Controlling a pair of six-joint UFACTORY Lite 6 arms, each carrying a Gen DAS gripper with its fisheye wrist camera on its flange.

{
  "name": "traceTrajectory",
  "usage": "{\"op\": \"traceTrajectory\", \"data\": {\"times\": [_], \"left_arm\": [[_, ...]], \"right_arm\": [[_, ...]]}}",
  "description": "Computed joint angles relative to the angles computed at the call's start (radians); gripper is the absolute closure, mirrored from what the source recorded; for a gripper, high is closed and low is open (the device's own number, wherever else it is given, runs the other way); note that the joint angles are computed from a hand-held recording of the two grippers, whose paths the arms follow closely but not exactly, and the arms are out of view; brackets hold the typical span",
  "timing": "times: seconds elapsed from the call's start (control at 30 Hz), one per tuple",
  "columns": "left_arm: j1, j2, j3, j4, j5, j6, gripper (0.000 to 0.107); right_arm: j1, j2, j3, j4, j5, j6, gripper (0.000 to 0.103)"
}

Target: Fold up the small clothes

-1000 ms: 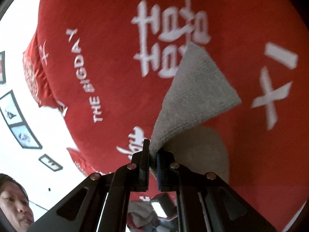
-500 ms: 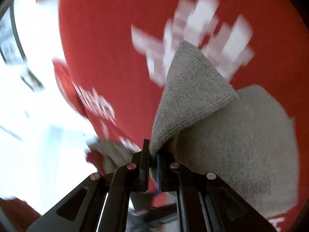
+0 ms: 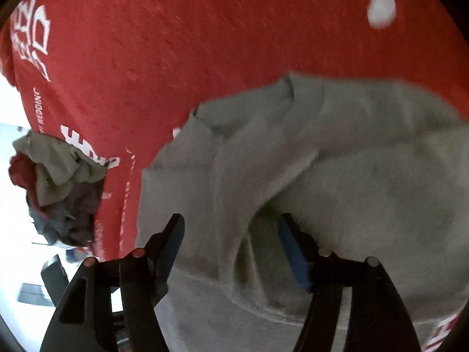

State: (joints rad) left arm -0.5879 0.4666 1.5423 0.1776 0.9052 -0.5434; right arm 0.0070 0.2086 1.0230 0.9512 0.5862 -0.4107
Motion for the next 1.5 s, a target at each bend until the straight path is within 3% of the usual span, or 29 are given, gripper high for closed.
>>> {"op": "traceTrajectory", "data": {"times": [0.03, 0.07, 0.1, 0.13, 0.2, 0.27, 0.37, 0.43, 0.47, 0.5, 0.57, 0.67, 0.87, 0.97, 1.03, 1.1, 1.17, 1.33, 1.43, 1.5], "left_arm": [[0.008, -0.006, -0.008, -0.007, -0.004, 0.006, 0.004], [0.011, -0.016, -0.014, -0.011, -0.002, 0.009, 0.004], [0.019, -0.021, -0.02, -0.013, -0.004, 0.017, 0.004], [0.022, -0.032, -0.027, -0.012, -0.003, 0.018, 0.004], [0.033, -0.07, -0.06, -0.016, -0.011, 0.029, 0.004], [0.046, -0.107, -0.104, -0.012, -0.02, 0.035, 0.004], [0.065, -0.139, -0.161, -0.004, -0.02, 0.033, 0.004], [0.08, -0.148, -0.178, -0.007, -0.009, 0.031, 0.004], [0.097, -0.155, -0.184, -0.016, -0.005, 0.035, 0.004], [0.102, -0.16, -0.184, -0.018, -0.003, 0.034, 0.004], [0.11, -0.165, -0.162, -0.017, 0.0, 0.045, 0.004], [0.098, -0.118, -0.072, -0.045, 0.0, 0.089, 0.004], [0.045, 0.149, 0.247, -0.111, -0.001, 0.128, 0.004], [0.017, 0.318, 0.427, -0.098, 0.041, 0.106, 0.004], [-0.001, 0.378, 0.489, -0.08, 0.065, 0.1, 0.004], [-0.018, 0.392, 0.485, -0.067, 0.058, 0.103, 0.004], [-0.03, 0.387, 0.453, -0.052, 0.034, 0.107, 0.004], [-0.016, 0.404, 0.459, -0.078, 0.02, 0.117, 0.004], [-0.012, 0.449, 0.547, -0.088, 0.092, 0.141, 0.004], [-0.018, 0.465, 0.614, -0.089, 0.162, 0.161, 0.004]], "right_arm": [[0.006, 0.043, 0.058, -0.042, 0.022, 0.042, 0.032], [0.022, 0.088, 0.11, -0.093, 0.038, 0.111, 0.039], [0.028, 0.136, 0.165, -0.121, 0.055, 0.169, 0.074], [0.036, 0.162, 0.194, -0.123, 0.044, 0.204, 0.1], [0.088, 0.113, 0.187, -0.145, -0.055, 0.253, 0.097], [0.198, 0.093, 0.246, -0.3, -0.123, 0.321, 0.097], [0.353, 0.215, 0.425, -0.614, -0.07, 0.455, 0.09], [0.447, 0.349, 0.566, -0.744, 0.045, 0.497, 0.071], [0.48, 0.38, 0.593, -0.793, 0.08, 0.522, 0.045], [0.513, 0.381, 0.588, -0.837, 0.089, 0.549, 0.038], [0.527, 0.277, 0.452, -0.813, 0.049, 0.549, 0.038], [0.429, 0.017, 0.148, -0.643, -0.008, 0.535, 0.038], [-0.077, -0.548, -0.418, -0.357, 0.06, 0.534, 0.038], [-0.371, -0.634, -0.557, -0.166, 0.143, 0.354, 0.039], [-0.488, -0.607, -0.608, -0.053, 0.159, 0.226, 0.051], [-0.567, -0.589, -0.63, -0.003, 0.168, 0.172, 0.094], [-0.61, -0.633, -0.64, 0.006, 0.179, 0.147, 0.094], [-0.666, -0.654, -0.604, -0.168, 0.206, 0.142, 0.095], [-0.895, -0.525, -0.542, -0.152, 0.329, -0.026, 0.096], [-0.915, -0.523, -0.488, -0.2, 0.4, 0.006, 0.084]]}}
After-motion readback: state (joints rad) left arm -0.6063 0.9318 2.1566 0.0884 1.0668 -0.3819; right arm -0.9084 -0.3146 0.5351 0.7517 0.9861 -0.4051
